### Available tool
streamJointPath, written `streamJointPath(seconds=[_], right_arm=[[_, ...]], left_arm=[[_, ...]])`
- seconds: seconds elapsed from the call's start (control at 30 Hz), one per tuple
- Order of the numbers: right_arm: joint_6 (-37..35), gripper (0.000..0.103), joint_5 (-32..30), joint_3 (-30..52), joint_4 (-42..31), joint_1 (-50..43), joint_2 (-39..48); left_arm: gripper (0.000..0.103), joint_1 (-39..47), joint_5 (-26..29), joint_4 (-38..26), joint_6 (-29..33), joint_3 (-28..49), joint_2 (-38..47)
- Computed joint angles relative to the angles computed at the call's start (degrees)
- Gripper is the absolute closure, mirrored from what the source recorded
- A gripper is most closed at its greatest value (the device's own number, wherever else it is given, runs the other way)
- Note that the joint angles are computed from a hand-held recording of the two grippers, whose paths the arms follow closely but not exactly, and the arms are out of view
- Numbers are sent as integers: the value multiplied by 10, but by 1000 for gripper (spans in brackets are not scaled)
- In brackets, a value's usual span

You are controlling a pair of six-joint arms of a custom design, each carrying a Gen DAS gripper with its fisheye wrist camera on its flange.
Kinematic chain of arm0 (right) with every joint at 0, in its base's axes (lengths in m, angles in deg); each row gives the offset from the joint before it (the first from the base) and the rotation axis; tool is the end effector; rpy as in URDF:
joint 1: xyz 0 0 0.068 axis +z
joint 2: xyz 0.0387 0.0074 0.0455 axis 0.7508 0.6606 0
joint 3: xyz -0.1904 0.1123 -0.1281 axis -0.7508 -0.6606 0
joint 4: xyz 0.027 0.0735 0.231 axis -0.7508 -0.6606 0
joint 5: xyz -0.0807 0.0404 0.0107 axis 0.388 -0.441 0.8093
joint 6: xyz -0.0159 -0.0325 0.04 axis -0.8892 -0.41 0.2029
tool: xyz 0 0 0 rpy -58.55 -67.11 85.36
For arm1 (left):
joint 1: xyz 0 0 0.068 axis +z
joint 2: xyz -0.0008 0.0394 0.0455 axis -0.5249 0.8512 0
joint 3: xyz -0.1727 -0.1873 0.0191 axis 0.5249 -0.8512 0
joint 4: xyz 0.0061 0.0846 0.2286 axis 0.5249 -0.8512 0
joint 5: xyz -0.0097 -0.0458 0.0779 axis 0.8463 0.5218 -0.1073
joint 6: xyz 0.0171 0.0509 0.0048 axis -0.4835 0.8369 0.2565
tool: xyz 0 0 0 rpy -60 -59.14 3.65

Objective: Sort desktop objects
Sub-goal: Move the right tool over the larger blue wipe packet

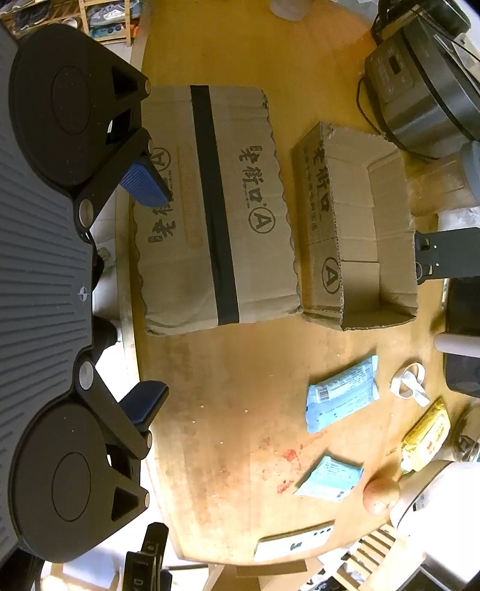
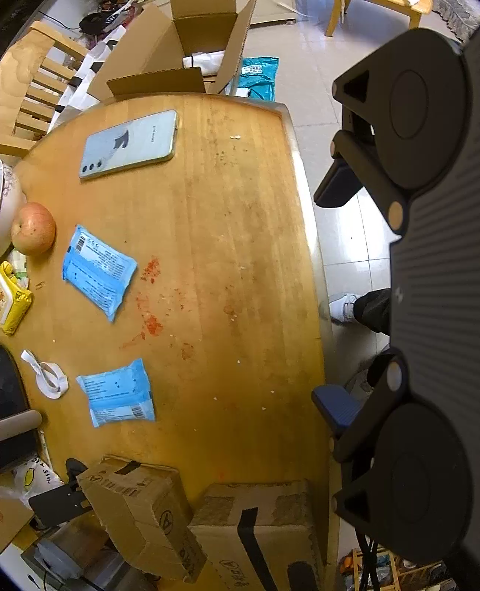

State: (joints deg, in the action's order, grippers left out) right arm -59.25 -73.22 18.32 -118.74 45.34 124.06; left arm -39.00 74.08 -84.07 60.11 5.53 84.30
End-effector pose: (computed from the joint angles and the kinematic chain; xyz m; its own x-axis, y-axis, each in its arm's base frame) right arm 0.2818 -0.0141 0.2246 -0.9848 -0.0332 -0.1705 -0.0412 0.9982 0.0437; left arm 0.2673 -0.0338 0.2478 -0.9811 -0.0297 -0.1911 -0.0277 0.9995 -0.0131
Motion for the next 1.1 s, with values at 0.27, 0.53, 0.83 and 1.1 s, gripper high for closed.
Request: streamJointPath(seconds=[0.27,0.53,0.83,1.1], right_arm=[[-3,0,-12,-15,8,3,-11],[1,0,15,6,4,14,18],[-1,0,19,51,21,25,71],[5,0,23,94,24,35,116]], left_arm=[[0,-5,8,-4,5,-3,6],[0,-4,8,-4,0,-10,3],[0,3,5,-5,-6,-11,1],[0,2,4,-3,-8,-11,4]])
